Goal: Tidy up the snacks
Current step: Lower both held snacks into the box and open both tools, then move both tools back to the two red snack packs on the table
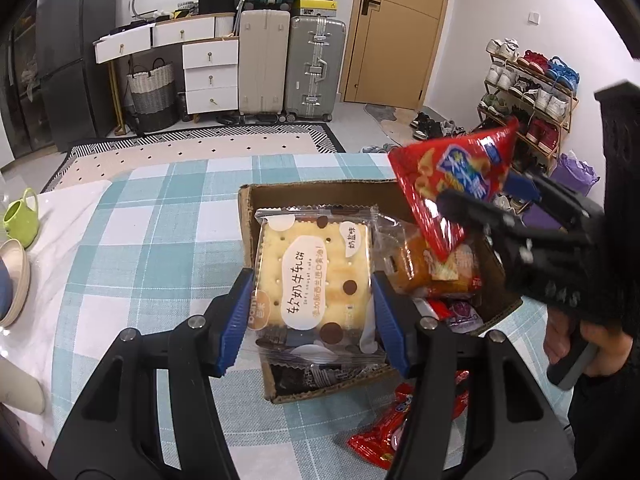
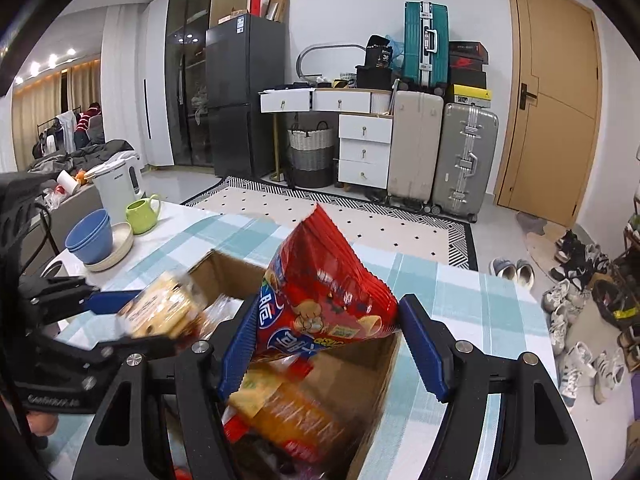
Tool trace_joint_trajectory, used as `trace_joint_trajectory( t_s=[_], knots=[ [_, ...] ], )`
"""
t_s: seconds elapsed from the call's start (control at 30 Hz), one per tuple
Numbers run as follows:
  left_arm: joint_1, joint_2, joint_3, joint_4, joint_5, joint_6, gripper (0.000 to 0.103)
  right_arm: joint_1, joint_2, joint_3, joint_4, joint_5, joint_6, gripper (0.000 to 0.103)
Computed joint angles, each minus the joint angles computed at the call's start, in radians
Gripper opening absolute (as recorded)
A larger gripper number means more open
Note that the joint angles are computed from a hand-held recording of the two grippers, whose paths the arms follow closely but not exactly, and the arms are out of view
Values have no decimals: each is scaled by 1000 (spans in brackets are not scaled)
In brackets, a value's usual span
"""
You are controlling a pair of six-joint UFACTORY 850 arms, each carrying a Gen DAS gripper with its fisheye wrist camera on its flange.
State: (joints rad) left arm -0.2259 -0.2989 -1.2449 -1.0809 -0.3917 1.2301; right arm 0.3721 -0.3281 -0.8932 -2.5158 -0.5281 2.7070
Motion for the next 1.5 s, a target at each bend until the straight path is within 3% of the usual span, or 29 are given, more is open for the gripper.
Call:
trace_joint_trajectory(
  t_s=[0.17,0.33,0.4,0.5,0.77,0.87,0.93,1.03,1.07,1.13,1.2,1.5],
  knots=[
    [-13,9,15,22,31,9,55,-15,-28,-24,-28,-26,-64,69],
    [-17,17,20,21,19,20,55,-27,-38,-30,-157,34,-4,66],
    [-13,12,15,15,-3,19,55,-24,-40,-33,-203,87,6,49],
    [-11,5,9,7,-16,9,55,8,-50,-30,-103,78,-130,49],
    [-19,1,9,50,-9,-16,57,-1,-12,12,-183,102,17,50],
    [-16,2,9,49,-19,-25,58,1,26,46,-146,86,14,62],
    [-9,6,12,31,-32,-24,58,7,51,70,-108,67,11,80],
    [3,25,29,-25,-59,28,78,22,89,110,-49,39,4,89],
    [2,37,38,-23,-40,26,91,28,103,125,-22,32,-3,91],
    [-3,71,69,-45,15,51,94,37,132,154,1,20,18,102],
    [5,90,82,-48,14,51,102,46,158,181,19,9,54,102],
    [52,179,172,-26,-17,13,102,74,254,301,76,-3,174,102]
  ],
)
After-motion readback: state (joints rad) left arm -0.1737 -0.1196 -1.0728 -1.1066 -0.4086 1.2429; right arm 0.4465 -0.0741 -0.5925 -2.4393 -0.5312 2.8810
